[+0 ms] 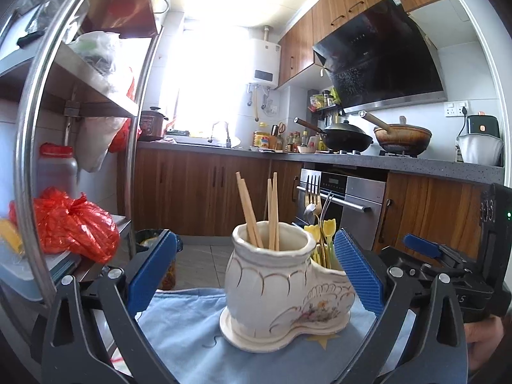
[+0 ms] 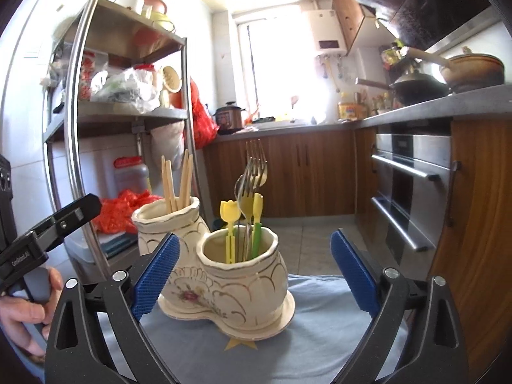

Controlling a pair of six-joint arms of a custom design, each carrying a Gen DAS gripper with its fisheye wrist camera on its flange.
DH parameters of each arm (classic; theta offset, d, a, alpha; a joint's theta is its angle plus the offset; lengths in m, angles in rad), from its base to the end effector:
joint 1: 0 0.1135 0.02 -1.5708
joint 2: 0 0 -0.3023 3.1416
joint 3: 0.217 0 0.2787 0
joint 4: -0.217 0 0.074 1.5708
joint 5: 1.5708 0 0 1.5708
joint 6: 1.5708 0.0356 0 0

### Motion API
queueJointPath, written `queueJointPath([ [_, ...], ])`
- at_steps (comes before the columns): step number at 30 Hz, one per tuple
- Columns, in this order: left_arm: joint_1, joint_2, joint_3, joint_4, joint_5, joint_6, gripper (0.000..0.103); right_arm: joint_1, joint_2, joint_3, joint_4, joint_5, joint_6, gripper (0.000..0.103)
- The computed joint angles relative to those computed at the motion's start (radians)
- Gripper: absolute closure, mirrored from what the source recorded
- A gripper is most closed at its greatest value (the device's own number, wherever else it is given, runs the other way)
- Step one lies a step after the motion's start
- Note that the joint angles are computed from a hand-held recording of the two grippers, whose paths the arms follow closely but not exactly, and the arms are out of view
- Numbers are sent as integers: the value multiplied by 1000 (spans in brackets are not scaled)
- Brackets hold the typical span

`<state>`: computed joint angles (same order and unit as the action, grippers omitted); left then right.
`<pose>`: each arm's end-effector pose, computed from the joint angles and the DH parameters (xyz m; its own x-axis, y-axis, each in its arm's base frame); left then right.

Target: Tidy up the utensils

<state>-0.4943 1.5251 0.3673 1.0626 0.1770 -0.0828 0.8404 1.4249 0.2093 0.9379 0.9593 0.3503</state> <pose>0.2426 -0.1379 0.1799 -0.1348 -0.0198 -0.9907 0.6123 0.7844 -0.0990 0.1670 0.1428 0.1524 -0.1383 0.1409 -0.9803 0.1545 0.9808 0.1192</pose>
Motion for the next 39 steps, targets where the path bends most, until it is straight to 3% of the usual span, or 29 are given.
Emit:
queueJointPath([
  [4, -1, 28, -60, 115, -28, -5, 6, 61, 30, -31, 83, 79, -10, 8],
  [13, -37, 94, -71, 195, -58, 14, 6, 84, 74, -37, 136, 97, -34, 7],
  [39, -45, 99, -51, 149, -81, 23, 6, 83, 84, -49, 171, 86, -46, 6],
])
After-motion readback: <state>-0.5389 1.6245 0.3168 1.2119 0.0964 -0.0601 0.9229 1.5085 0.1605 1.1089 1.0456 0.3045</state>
